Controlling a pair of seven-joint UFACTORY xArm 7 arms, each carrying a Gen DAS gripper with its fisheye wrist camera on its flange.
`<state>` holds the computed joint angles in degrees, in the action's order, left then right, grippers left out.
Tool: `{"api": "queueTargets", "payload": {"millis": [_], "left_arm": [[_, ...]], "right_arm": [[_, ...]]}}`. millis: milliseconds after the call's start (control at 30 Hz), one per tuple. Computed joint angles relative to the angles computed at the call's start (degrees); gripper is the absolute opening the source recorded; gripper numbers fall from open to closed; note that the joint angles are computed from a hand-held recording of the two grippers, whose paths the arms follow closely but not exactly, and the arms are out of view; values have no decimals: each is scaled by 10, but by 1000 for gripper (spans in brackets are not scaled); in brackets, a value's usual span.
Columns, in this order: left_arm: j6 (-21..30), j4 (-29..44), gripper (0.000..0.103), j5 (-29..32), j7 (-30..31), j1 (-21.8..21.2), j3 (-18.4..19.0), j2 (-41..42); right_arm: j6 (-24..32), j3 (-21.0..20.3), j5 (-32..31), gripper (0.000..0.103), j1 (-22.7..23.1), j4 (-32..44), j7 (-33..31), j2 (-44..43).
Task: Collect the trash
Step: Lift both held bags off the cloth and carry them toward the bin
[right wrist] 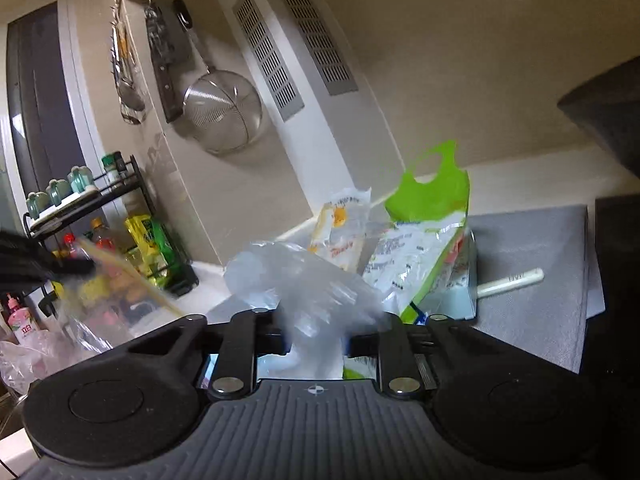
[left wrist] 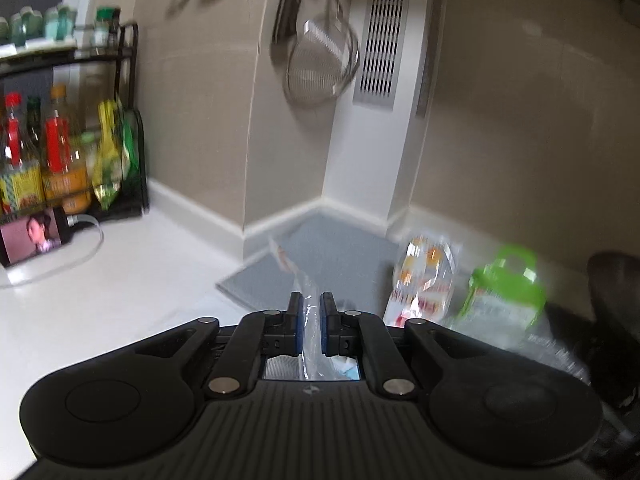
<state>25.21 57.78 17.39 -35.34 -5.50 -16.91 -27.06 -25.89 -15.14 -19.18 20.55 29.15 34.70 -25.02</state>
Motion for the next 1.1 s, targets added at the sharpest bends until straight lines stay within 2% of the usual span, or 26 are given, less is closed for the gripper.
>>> {"api": "queueTargets", "payload": {"millis": [33, 67, 100, 133, 167, 300, 400, 433, 500, 533, 567, 700, 867, 967, 1033, 1100], "left_arm": [[6, -3, 17, -3, 4, -4, 1, 6], [12, -9, 33, -4, 4, -6, 1, 11], [15, -18, 45, -4, 1, -6, 0, 13], [13, -29, 70, -9, -2, -10, 5, 12], [8, -41, 86, -19, -4, -17, 11, 11], [9, -63, 89, -78, 35, -62, 48, 8], [14, -77, 89, -98, 63, -77, 55, -5], [13, -83, 87, -103, 70, -80, 56, -11], [11, -92, 60, -88, 64, -63, 38, -27], [27, -86, 19, -69, 58, -49, 20, -30], [44, -79, 2, -60, 57, -43, 13, -31], [25, -100, 1, -41, 22, -22, 2, -70], [13, -123, 1, -48, 29, -20, 19, -140], [7, -139, 1, -49, 42, -10, 24, -189], [5, -148, 1, -64, 55, -16, 37, -210], [-9, -155, 1, -82, 65, -23, 47, -217]], "right_arm": [[-6, -2, -2, 22, 1, 0, 0, 1], [-9, -1, -2, 22, 0, 0, 1, 1], [-10, 0, -3, 22, -2, -2, 1, 1], [-8, -1, -3, 22, -3, -1, 4, 1], [-5, -2, -3, 22, -2, 0, 7, 1], [2, -7, 1, 23, -1, 1, 18, 0], [3, -13, -2, 25, 4, 1, 22, -1], [4, -13, -3, 25, 5, 1, 22, -1], [8, -20, -8, 25, 11, 1, 22, -2], [7, -20, -9, 25, 11, 0, 20, -2], [2, -18, -9, 23, 10, 0, 17, -1], [-28, 4, -8, 19, -10, -6, 3, 3], [-60, 32, -7, 13, -38, -10, -5, 7], [-95, 98, 47, 9, -91, -20, -48, 9], [-107, 153, 112, 7, -130, -27, -89, 8], [-87, 213, 200, 6, -169, -27, -125, -2]]}}
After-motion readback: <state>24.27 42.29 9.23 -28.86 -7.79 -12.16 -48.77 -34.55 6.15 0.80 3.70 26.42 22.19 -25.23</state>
